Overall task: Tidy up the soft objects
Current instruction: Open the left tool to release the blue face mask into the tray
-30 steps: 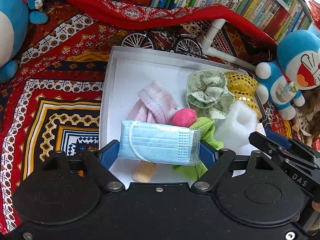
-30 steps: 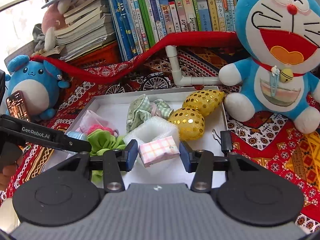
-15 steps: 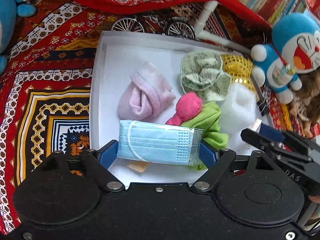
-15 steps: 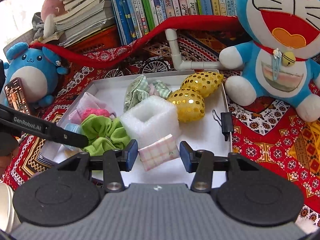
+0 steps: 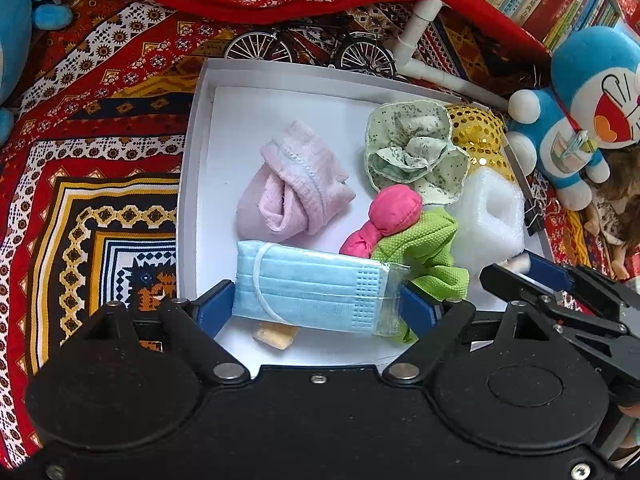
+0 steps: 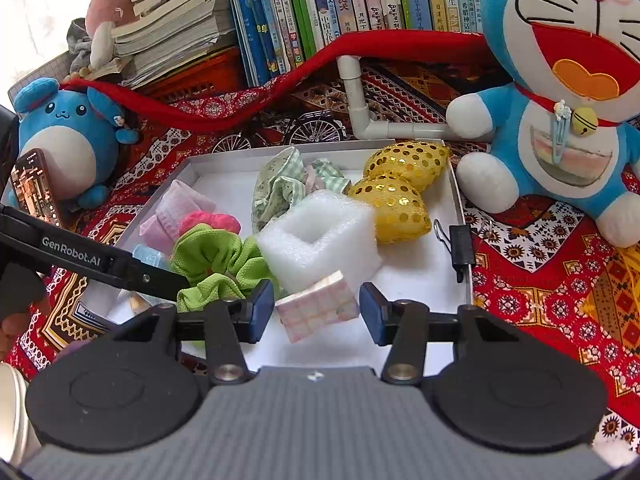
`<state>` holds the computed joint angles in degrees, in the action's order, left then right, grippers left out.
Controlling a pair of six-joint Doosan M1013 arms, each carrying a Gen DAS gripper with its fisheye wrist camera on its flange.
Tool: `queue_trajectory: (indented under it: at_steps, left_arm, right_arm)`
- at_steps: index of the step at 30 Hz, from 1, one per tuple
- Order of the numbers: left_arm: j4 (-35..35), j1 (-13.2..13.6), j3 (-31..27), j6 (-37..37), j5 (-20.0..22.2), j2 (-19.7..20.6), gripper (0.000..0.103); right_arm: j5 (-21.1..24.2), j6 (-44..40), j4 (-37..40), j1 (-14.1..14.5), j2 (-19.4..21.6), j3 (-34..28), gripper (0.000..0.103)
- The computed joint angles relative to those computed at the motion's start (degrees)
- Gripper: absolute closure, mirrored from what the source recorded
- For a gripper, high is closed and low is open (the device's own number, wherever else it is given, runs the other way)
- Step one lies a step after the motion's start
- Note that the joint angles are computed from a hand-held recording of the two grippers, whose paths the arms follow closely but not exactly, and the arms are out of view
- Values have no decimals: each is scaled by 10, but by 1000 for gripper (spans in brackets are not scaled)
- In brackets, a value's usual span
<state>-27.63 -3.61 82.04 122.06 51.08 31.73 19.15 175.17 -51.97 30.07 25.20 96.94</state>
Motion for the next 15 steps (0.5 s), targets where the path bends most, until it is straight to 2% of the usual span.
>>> queue_trajectory:
  at_steps: [9,15]
  left_arm:
    - [-28,7,5,25,4,-7,16]
    - [-25,5,14,27,-10,-14,15]
  right_arm:
    - [-5,16,-14,2,-4,3,32]
    - [-6,28,-30,6,-9,8,30]
